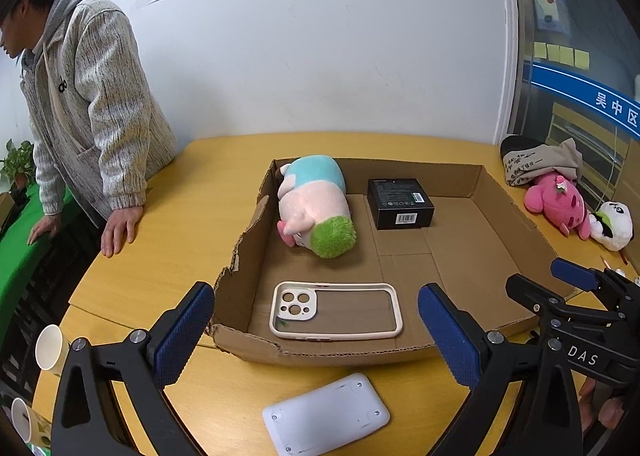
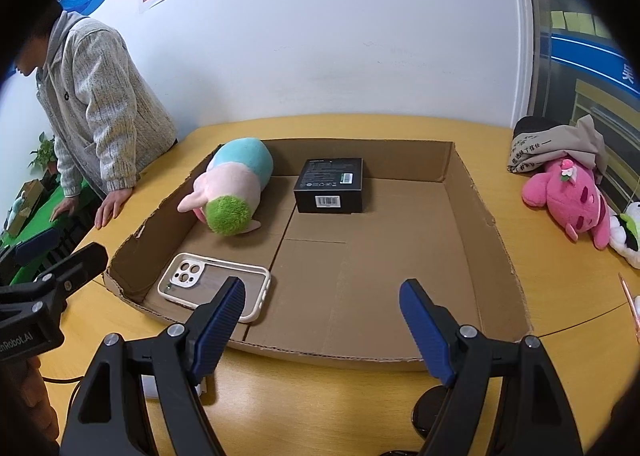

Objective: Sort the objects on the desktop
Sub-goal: 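Move both grippers toward the white power bank on the table, then close both grippers on the white power bank from either side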

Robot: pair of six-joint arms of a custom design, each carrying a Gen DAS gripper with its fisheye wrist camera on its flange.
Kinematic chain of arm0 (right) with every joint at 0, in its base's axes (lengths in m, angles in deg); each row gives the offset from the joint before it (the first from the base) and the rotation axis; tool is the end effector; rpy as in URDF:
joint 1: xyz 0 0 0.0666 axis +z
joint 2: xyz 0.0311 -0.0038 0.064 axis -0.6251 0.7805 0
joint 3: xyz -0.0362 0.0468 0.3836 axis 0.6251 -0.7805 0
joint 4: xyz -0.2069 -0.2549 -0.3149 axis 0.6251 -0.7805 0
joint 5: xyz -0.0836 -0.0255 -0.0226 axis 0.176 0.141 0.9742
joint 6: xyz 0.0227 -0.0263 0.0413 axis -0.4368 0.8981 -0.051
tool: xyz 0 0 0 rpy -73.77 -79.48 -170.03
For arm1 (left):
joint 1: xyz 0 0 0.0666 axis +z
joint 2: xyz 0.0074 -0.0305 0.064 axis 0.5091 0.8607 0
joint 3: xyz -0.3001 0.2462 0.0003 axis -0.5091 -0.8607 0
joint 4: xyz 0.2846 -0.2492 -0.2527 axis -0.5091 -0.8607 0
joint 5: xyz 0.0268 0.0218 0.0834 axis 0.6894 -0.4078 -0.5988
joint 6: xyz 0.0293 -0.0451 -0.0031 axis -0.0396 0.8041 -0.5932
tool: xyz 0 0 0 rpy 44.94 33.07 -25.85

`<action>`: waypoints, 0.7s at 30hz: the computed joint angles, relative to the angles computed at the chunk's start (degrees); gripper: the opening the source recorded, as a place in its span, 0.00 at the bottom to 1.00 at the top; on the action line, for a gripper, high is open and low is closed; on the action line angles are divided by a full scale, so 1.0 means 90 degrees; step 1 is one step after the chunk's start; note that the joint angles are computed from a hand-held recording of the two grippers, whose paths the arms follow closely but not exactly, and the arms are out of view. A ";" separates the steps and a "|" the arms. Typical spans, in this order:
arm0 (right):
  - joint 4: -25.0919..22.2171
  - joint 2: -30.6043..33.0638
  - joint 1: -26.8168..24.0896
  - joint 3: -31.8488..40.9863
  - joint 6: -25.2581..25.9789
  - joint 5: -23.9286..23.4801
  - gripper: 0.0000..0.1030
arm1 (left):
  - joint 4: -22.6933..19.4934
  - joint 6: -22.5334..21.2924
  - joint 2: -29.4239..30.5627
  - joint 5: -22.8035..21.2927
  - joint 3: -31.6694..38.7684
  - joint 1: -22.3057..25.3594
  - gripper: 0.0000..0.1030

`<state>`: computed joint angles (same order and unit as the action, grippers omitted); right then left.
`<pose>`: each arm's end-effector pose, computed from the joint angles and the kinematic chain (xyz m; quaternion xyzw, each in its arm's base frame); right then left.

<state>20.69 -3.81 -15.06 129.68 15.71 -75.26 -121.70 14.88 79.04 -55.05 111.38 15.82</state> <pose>0.4879 0.2118 0.4284 -0.1234 0.8935 0.1018 0.4197 0.4721 -0.1170 0.4285 -0.0097 0.8874 0.0028 0.4609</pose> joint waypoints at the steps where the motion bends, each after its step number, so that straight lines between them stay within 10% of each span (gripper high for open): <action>1: 0.0009 -0.0001 -0.0010 -0.0009 -0.0008 -0.0016 0.77 | -0.0018 0.0015 0.0002 -0.0004 0.0001 -0.0005 1.00; 21: -0.0140 0.0027 -0.0041 -0.0037 0.0050 -0.0261 0.77 | -0.0325 0.0183 -0.0142 0.0580 -0.0229 0.0258 1.00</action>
